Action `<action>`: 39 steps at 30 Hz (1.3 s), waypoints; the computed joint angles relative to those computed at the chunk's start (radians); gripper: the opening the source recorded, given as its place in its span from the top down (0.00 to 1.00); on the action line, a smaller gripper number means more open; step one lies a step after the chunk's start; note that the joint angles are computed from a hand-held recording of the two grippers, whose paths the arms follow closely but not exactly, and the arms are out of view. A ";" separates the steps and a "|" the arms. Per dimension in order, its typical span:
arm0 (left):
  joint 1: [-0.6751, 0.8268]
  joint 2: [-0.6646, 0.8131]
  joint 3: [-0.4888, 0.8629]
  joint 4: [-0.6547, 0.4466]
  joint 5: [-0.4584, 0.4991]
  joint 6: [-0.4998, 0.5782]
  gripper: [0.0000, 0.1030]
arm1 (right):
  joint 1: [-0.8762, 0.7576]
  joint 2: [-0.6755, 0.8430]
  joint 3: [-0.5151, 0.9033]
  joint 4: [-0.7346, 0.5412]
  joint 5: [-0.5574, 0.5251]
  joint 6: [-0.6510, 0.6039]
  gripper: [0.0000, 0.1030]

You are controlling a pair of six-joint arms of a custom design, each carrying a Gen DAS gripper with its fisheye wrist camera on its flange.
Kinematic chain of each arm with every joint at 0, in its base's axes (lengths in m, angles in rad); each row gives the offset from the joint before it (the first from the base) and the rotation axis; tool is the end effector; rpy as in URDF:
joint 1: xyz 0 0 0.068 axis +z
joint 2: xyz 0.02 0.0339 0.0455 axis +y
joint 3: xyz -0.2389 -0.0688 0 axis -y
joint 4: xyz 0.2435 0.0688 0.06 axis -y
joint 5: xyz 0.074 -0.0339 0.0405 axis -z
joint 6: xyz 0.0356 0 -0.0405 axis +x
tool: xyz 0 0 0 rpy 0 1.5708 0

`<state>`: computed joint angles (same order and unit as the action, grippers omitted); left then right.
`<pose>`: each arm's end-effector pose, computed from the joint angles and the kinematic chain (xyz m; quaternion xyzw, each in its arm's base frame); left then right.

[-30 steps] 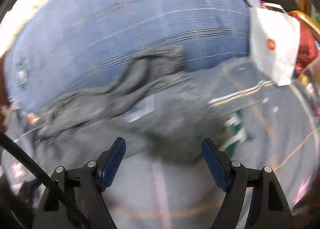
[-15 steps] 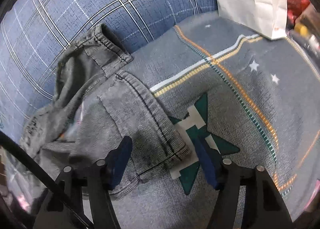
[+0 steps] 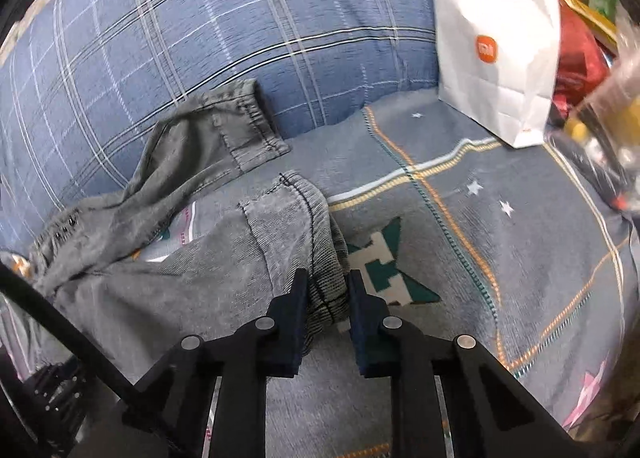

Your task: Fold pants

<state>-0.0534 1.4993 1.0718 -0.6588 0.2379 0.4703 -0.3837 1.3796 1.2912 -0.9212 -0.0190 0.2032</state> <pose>0.2991 -0.0244 0.2093 0.2770 0.9237 -0.0634 0.2569 0.2606 -0.1045 0.2935 0.2754 0.9205 -0.0159 0.2766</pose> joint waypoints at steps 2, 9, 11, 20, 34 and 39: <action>0.029 -0.044 0.027 -0.073 0.016 0.067 0.93 | -0.028 -0.011 0.015 -0.028 -0.049 0.003 0.82; 0.038 -0.048 0.064 -0.167 -0.003 0.193 0.93 | -0.025 0.009 0.009 -0.052 -0.029 0.003 0.82; 0.032 -0.060 0.051 -0.174 -0.020 0.212 0.93 | -0.038 -0.029 -0.006 -0.061 -0.037 0.015 0.82; 0.227 -0.136 -0.034 -0.325 0.108 0.344 0.93 | -0.133 -0.282 -0.269 -0.099 -0.078 -0.022 0.82; 0.269 -0.018 0.261 -0.645 0.423 0.379 0.32 | 0.012 -0.435 -0.218 -0.024 -0.184 0.060 0.25; 0.142 0.123 0.482 -0.530 0.359 0.026 0.24 | 0.044 -0.149 -0.018 0.032 -0.384 0.143 0.25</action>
